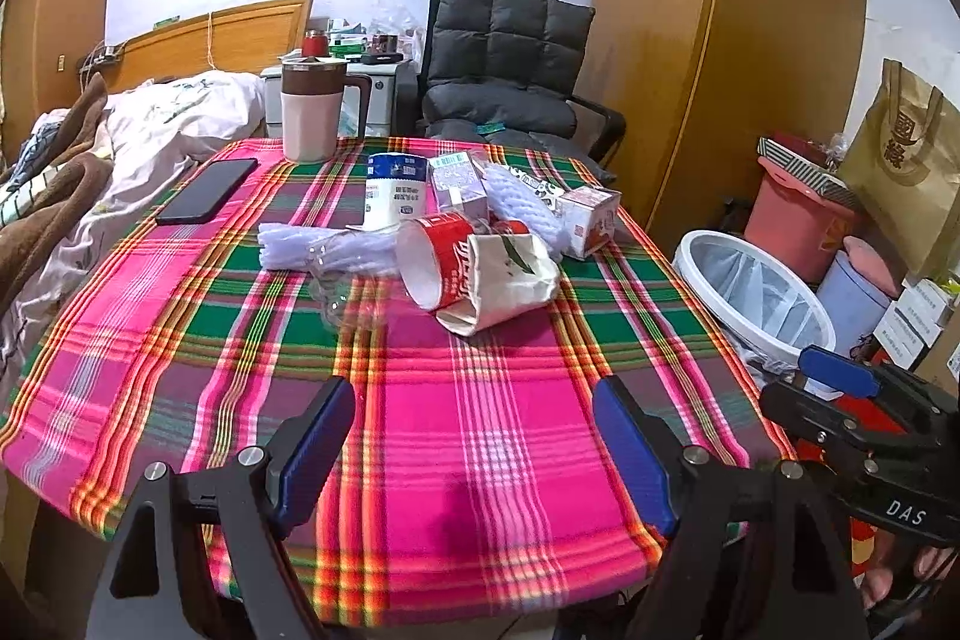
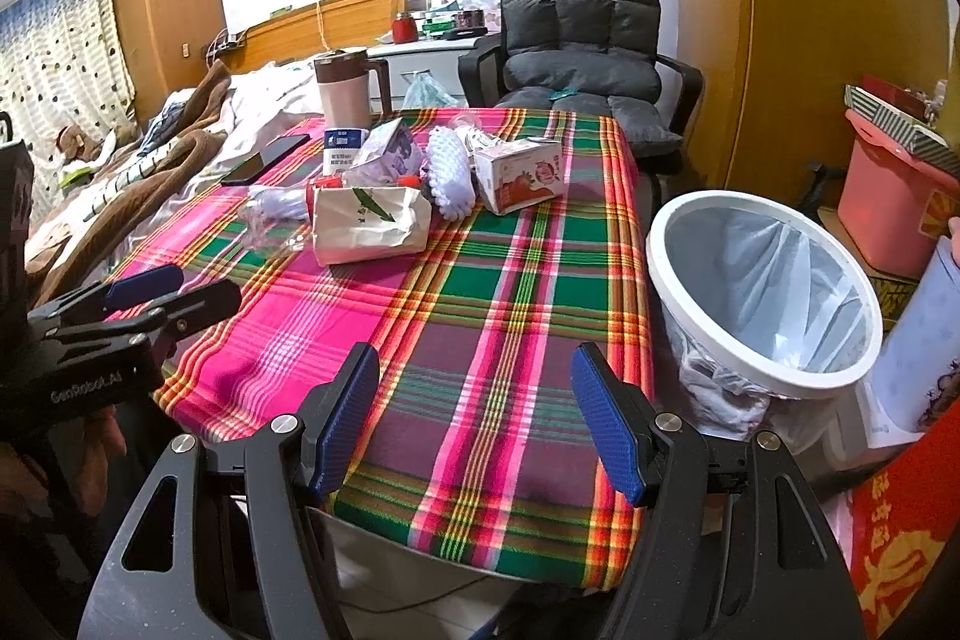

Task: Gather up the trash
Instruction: 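Reach the left tool to the clear plastic bottle and grasp it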

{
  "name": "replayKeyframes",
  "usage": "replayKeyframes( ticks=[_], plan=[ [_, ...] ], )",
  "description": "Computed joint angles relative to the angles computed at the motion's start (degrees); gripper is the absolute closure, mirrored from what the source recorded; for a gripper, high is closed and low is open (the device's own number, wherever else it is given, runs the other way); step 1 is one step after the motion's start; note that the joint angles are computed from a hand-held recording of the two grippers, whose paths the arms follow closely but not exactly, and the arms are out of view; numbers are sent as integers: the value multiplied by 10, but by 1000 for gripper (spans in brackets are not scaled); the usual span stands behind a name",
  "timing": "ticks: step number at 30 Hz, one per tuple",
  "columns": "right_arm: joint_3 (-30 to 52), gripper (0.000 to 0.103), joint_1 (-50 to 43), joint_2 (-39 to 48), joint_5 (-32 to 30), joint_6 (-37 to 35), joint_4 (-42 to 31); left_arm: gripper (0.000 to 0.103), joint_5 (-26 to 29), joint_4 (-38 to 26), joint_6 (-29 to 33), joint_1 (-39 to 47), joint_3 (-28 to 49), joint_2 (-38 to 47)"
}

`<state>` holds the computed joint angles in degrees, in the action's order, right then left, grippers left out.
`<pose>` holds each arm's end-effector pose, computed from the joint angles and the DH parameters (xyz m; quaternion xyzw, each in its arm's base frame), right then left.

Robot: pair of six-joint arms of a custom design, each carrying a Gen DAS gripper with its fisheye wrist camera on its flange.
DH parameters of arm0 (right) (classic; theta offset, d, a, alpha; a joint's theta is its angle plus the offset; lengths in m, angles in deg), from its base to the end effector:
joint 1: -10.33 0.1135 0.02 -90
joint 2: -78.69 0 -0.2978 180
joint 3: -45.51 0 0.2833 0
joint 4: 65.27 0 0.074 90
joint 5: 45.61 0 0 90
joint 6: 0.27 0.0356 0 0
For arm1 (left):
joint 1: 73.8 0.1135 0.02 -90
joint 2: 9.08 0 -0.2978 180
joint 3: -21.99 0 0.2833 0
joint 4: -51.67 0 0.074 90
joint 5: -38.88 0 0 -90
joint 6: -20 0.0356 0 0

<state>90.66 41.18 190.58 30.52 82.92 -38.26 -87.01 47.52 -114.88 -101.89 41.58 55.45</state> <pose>0.2758 0.1747 0.0602 -0.3386 0.8340 0.1947 0.3896 0.1508 -0.0568 0.1045 -0.2367 0.8661 0.0344 0.4390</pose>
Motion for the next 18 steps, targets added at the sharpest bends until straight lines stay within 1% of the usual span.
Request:
replayKeyframes(
  ticks=[6, 9, 12, 14, 18],
  plan=[
    [20, 35, 9, 11, 2, -1, -13, 22, 47, 64, 100, 103, -7, 12],
    [32, 35, 13, 17, 2, -2, -22, 22, 84, 107, 151, 166, -7, 30],
    [49, 35, 18, 24, 1, -1, -37, 22, 125, 161, 198, 236, -3, 71],
    [55, 35, 22, 27, 3, -2, -41, 22, 143, 187, 222, 266, -2, 91],
    [70, 35, 24, 37, 5, -1, -55, 22, 204, 236, 280, 333, 3, 120]
  ],
)
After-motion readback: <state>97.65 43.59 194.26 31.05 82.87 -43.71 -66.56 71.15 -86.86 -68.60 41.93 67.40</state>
